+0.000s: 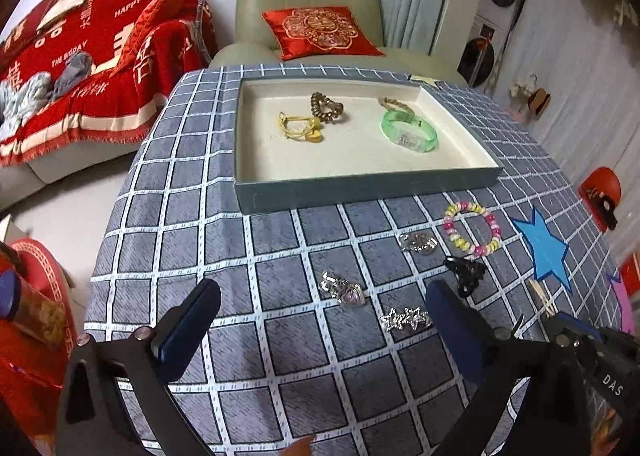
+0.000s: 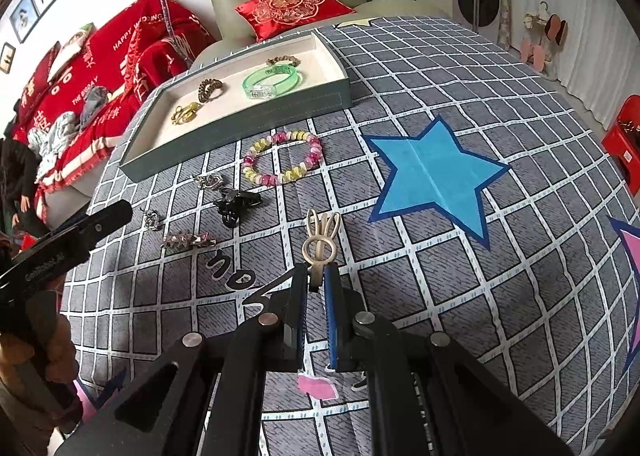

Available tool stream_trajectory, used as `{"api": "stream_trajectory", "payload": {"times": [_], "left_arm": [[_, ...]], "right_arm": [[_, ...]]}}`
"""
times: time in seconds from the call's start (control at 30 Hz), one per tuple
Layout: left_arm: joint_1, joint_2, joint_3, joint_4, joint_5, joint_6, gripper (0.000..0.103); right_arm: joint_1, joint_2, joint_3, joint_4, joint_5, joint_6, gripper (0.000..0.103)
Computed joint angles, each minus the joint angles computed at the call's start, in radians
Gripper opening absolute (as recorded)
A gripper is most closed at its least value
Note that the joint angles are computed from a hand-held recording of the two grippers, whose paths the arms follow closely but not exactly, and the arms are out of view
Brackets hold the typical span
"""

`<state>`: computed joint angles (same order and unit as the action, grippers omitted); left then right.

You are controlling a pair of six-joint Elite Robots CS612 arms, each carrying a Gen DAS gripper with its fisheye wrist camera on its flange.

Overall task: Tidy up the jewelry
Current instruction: 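Carry the bunny clip and heart pendant over the white tray with both tools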

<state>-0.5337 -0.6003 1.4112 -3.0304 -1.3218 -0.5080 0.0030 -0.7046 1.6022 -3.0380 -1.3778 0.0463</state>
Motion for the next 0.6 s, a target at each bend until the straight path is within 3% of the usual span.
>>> {"api": "stream_trajectory", "payload": {"times": [0.07, 0.2, 0.3, 0.37, 0.47, 0.53, 0.6], "left_arm": [[-0.004, 0.006, -0.014, 0.023, 0.037, -0.017, 0.103], [0.002, 0.029, -0.059, 0.093, 0.038, -0.053, 0.103], [0.011, 0.054, -0.103, 0.148, -0.013, -0.072, 0.096], [0.011, 0.062, -0.112, 0.16, -0.033, -0.078, 0.085], [0.004, 0.064, -0.12, 0.181, -0.014, -0.065, 0.08], [-0.001, 0.067, -0.124, 0.18, 0.004, -0.047, 0.049], [0.0, 0.067, -0.119, 0.161, -0.007, -0.028, 0.035]], "right_arm": [[-0.001, 0.0, 0.0, -0.003, 0.006, -0.001, 0.009], [-0.005, -0.001, 0.007, -0.018, 0.017, 0.002, 0.009], [-0.006, -0.002, 0.01, -0.022, 0.017, 0.003, 0.009], [-0.009, -0.002, 0.011, -0.023, 0.021, 0.005, 0.009], [-0.012, -0.003, 0.013, -0.028, 0.024, 0.011, 0.009], [-0.013, -0.003, 0.012, -0.03, 0.025, 0.012, 0.009], [-0.013, -0.002, 0.011, -0.031, 0.026, 0.012, 0.009]]}}
